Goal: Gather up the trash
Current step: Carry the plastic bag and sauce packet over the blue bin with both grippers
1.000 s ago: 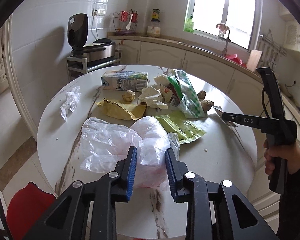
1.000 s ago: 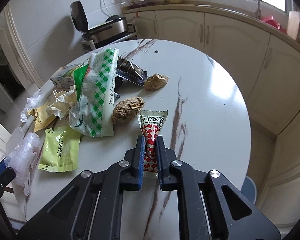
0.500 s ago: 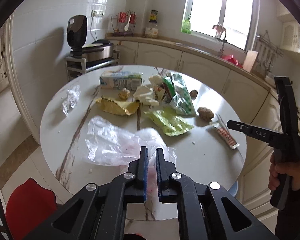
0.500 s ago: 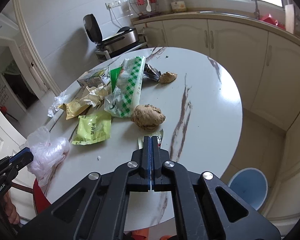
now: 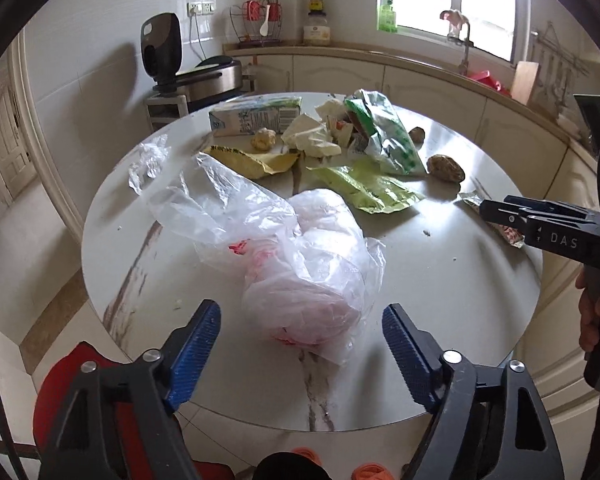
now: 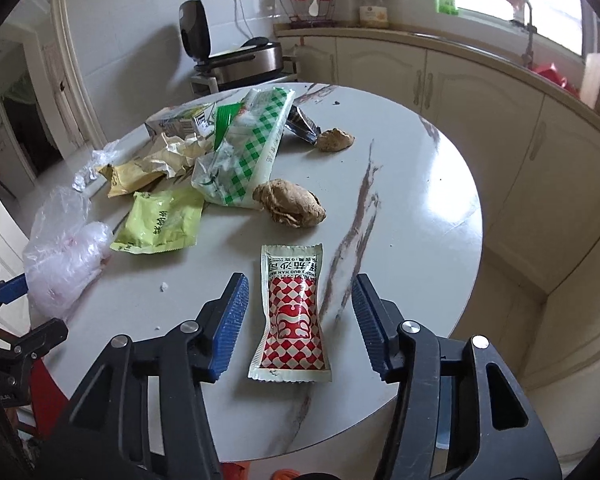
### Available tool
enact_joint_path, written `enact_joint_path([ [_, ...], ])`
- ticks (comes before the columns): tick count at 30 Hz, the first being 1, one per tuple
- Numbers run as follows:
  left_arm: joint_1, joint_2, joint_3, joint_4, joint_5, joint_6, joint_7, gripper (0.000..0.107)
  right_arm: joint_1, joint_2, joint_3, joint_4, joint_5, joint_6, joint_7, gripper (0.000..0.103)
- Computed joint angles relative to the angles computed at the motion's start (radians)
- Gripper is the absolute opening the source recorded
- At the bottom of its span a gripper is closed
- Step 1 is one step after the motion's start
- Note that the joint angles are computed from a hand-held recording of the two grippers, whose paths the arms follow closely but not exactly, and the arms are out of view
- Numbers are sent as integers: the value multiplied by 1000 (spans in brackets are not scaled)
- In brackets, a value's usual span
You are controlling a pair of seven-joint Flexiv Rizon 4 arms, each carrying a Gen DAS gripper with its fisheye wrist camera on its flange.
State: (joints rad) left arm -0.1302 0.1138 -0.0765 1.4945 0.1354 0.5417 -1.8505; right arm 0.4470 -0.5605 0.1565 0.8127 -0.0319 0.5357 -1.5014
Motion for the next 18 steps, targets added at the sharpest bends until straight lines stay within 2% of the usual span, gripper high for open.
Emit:
enact_joint_path([
  [1,1,-2,-2,1,9,14,-15,70,3,-5,0,-8,-7,-19,-9,49],
  [4,3,-10,4,-6,-6,26,-6,49,15,8,-8,21,-31,-3,-23,48],
  [6,3,-9,13,0,-39,37,12,44,16,16,-8,44,-39,20,-32,44],
  [8,7,-6,23,11,-63,57,32,42,14,23,-9,61,-44,43,-33,21],
  [9,7,0,27,22,-77,70,40,41,8,21,-4,54,-35,36,-33,20],
  [12,10,12,35,41,-107,110,70,40,-6,22,6,46,-10,32,-25,10],
  [18,12,36,32,60,-153,163,99,40,-82,48,65,48,165,54,-12,9],
])
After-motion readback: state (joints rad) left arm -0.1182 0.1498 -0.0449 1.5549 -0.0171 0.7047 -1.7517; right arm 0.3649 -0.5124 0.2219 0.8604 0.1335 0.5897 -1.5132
